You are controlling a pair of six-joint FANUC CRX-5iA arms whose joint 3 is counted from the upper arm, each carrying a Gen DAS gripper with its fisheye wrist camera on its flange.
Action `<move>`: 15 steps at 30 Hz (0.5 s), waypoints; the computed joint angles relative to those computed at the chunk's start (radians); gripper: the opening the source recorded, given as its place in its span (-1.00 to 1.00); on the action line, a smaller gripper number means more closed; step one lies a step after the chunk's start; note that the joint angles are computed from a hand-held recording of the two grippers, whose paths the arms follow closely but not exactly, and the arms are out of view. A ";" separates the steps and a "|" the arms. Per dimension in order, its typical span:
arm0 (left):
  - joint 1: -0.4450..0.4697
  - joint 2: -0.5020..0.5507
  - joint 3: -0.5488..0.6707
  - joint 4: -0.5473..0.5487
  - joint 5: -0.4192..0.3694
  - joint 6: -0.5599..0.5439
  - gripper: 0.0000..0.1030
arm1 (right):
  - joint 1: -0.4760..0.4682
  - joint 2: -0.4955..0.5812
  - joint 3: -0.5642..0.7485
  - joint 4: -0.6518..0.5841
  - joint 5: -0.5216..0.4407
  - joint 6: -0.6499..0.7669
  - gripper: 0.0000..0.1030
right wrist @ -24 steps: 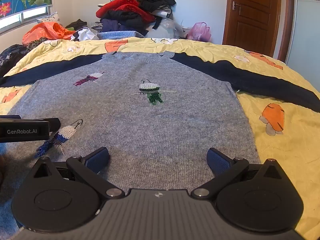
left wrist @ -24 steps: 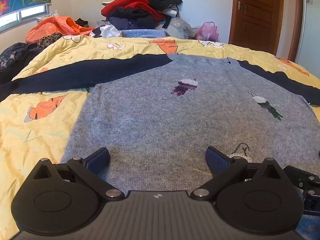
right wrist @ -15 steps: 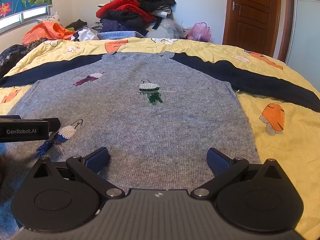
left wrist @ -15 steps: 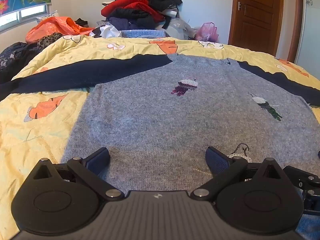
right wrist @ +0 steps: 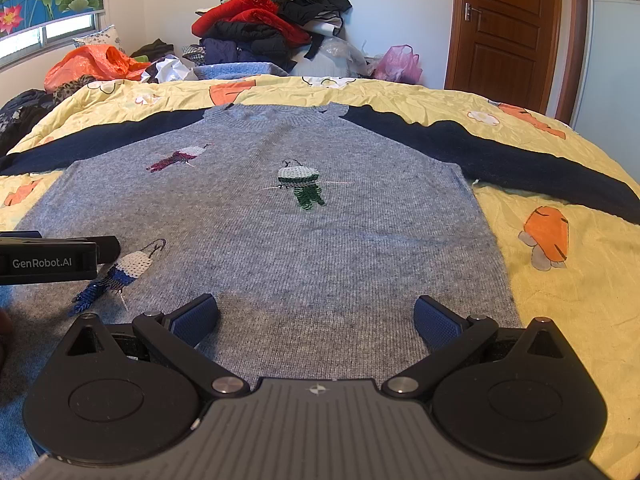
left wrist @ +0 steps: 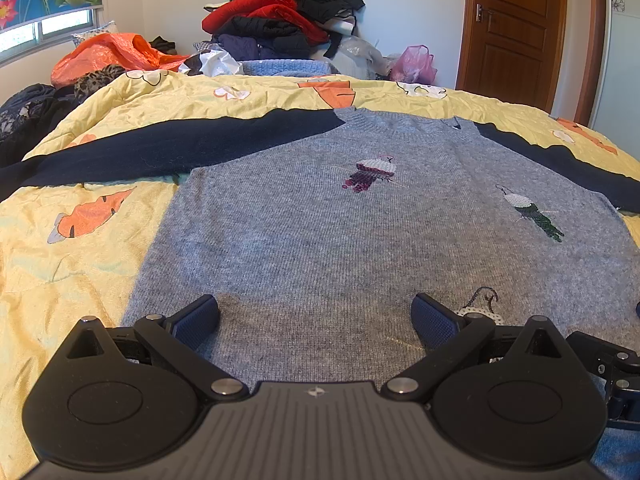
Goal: Fold small clothes
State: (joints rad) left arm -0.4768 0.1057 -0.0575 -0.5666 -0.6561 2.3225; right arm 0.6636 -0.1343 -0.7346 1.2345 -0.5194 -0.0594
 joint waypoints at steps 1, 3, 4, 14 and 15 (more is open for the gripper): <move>0.000 0.000 0.000 0.001 0.000 0.000 1.00 | 0.000 0.000 0.000 0.000 0.000 0.000 1.00; 0.000 0.000 0.000 0.001 0.000 0.000 1.00 | 0.000 0.000 0.000 0.001 0.000 -0.001 1.00; 0.000 0.000 0.000 0.000 0.000 0.000 1.00 | 0.000 0.000 0.000 0.001 0.000 -0.001 1.00; 0.001 0.000 -0.001 0.002 0.002 -0.001 1.00 | 0.001 0.000 0.002 -0.004 -0.003 0.006 1.00; 0.001 0.000 -0.001 0.001 0.002 0.000 1.00 | -0.001 0.002 0.001 0.000 -0.001 0.002 1.00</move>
